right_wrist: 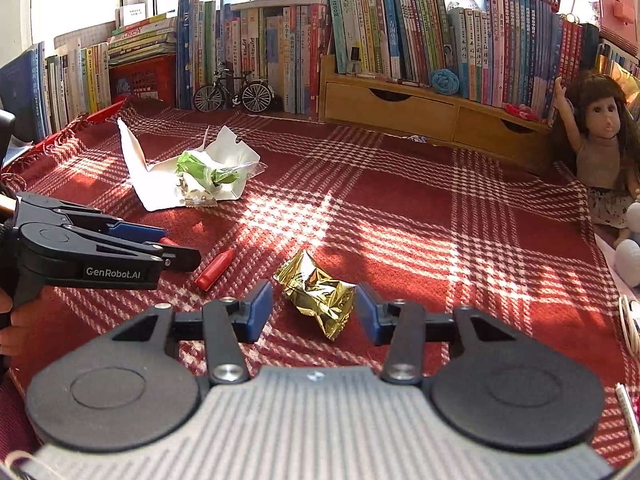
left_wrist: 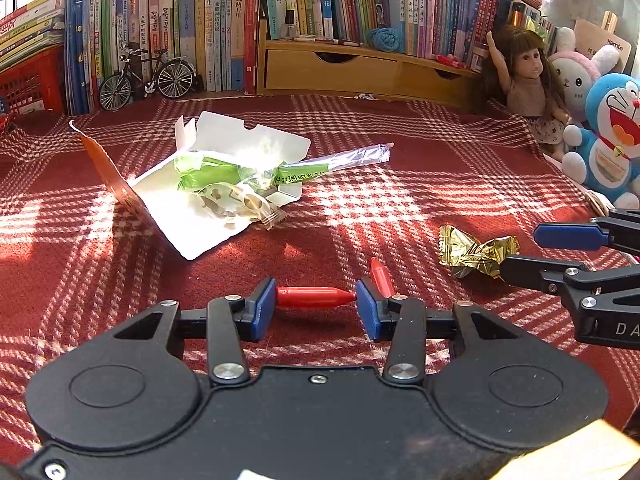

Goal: Collect trash
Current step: 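Grasp the red crayon with the left tool while the right tool grasps the gold candy wrapper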

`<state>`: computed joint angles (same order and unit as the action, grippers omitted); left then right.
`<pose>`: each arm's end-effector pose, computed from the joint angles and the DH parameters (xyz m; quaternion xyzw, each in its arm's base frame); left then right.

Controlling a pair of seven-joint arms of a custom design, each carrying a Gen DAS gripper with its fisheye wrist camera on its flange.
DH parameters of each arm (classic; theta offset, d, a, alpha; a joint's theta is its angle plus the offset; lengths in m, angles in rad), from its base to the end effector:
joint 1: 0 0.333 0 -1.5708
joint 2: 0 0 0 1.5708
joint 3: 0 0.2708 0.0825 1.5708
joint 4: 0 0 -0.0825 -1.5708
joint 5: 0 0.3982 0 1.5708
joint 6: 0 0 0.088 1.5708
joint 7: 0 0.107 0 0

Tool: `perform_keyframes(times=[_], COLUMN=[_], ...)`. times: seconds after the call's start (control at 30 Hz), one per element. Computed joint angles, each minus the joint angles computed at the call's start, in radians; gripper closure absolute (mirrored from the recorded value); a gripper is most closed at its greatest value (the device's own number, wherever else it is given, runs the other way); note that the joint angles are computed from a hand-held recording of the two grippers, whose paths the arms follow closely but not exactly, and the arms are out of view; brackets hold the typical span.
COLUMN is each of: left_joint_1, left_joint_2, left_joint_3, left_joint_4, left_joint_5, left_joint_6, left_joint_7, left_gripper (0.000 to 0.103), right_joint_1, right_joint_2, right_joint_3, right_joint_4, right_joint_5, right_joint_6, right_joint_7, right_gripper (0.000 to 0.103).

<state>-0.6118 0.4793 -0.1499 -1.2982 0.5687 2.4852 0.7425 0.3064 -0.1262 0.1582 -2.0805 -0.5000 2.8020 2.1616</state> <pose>0.5509 -0.4945 0.5126 -0.5749 0.7151 -0.3398 0.2064 0.5110 0.2850 0.5279 -0.7198 0.5412 -0.2749 0.3370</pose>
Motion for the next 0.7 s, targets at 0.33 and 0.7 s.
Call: perform_keyframes(times=[0.33,0.7], left_joint_1=[0.015,0.045], left_joint_2=[-0.065,-0.187], left_joint_3=[-0.009,-0.046], left_joint_4=[-0.073,-0.215], left_joint_5=[0.012,0.032], left_joint_6=[0.008,0.038], left_joint_7=[-0.018,-0.055], left_gripper=[0.061,0.061], right_joint_1=[0.043,0.065], right_joint_2=[0.170,0.040], right_joint_3=[-0.036,-0.025], right_joint_4=[0.171,0.050], right_joint_5=[0.159,0.176], right_joint_6=[-0.102,-0.073], right_joint_7=[-0.157,-0.161], right_gripper=[0.051,0.070])
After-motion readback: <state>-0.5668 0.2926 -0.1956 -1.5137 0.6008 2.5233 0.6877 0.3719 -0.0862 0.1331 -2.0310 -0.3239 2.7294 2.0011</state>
